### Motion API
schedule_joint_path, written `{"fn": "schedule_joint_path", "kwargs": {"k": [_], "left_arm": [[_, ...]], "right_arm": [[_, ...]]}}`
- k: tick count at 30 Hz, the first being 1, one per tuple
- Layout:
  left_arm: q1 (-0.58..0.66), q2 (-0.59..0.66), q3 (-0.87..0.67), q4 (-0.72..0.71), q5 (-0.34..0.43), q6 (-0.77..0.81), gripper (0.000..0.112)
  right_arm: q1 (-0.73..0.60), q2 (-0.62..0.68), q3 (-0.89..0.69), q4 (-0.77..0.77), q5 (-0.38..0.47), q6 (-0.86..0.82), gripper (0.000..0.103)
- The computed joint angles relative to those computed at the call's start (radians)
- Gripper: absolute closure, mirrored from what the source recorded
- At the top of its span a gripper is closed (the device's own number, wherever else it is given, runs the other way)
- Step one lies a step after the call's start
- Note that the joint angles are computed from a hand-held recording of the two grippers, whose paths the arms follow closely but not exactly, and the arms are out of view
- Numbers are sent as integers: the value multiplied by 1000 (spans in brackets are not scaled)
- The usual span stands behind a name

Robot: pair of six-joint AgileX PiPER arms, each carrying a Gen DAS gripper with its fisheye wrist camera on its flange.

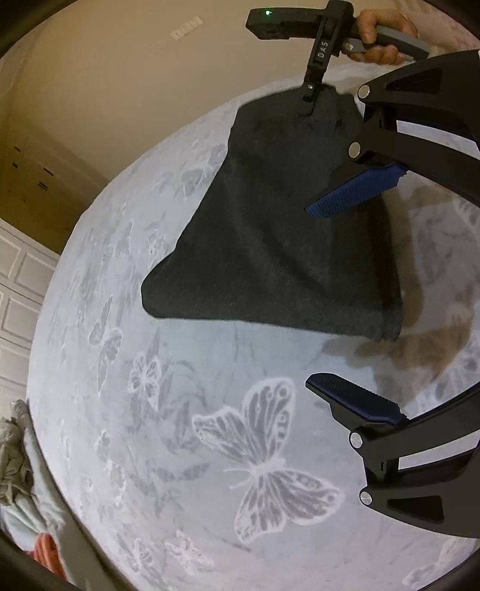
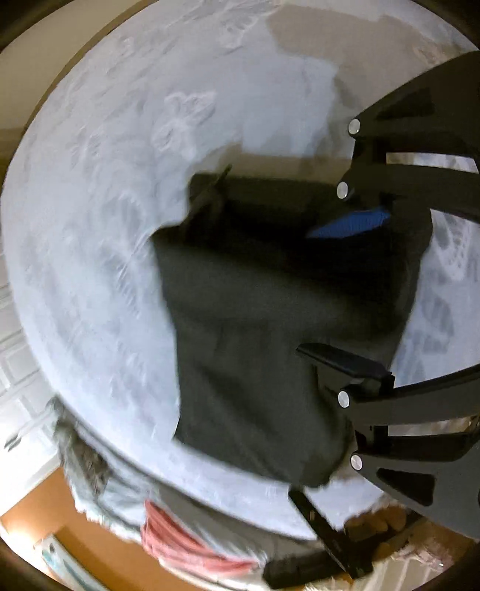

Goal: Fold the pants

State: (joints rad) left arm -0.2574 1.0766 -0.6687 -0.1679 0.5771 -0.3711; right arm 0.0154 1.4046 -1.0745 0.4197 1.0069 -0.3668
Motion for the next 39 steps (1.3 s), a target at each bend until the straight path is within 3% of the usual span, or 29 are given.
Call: {"fn": "schedule_joint_path", "kwargs": {"k": [2, 6, 11, 15, 16, 17, 20, 23, 25, 26, 27, 29, 33, 37, 39], "left_arm": [[-48, -5, 5, 116, -4, -113, 29], [-85, -9, 3, 180, 16, -149, 29], [-75, 3, 2, 148, 11, -115, 29], [-88, 5, 6, 145, 2, -117, 29], [-91, 10, 4, 144, 4, -118, 29], [-92, 16, 4, 142, 4, -117, 29], [-97, 28, 3, 144, 9, -121, 29], [-123, 34, 5, 188, 5, -164, 28], [-155, 48, 7, 255, 3, -224, 26], [-165, 55, 9, 274, 0, -238, 25], [-180, 58, 9, 307, 3, -270, 25], [-185, 51, 9, 331, 9, -292, 26], [-138, 54, 13, 246, 3, -213, 26], [-119, 68, 12, 192, -7, -179, 26], [-126, 65, 11, 205, -6, -194, 26]], "right_arm": [[38, 21, -26, -4, 24, 17, 80], [111, -16, -4, -168, -5, 0, 79], [-62, -91, -16, 10, 81, -121, 73], [-48, -124, 27, 39, 99, -148, 73], [-7, -112, 33, 31, 70, -130, 75], [13, -130, 50, 2, 67, -124, 88], [53, -138, 26, -52, 55, -105, 94], [-97, -206, -11, 102, 147, -268, 94], [-114, -147, -1, 36, 145, -274, 92], [-101, -116, 20, -21, 115, -245, 84], [-111, -100, 30, -39, 109, -225, 82], [-156, -126, 9, 19, 159, -247, 83], [-222, -207, 38, 59, 184, -335, 70], [-71, -140, 95, -18, 98, -264, 69], [33, -129, 117, -99, 31, -187, 76]]}}
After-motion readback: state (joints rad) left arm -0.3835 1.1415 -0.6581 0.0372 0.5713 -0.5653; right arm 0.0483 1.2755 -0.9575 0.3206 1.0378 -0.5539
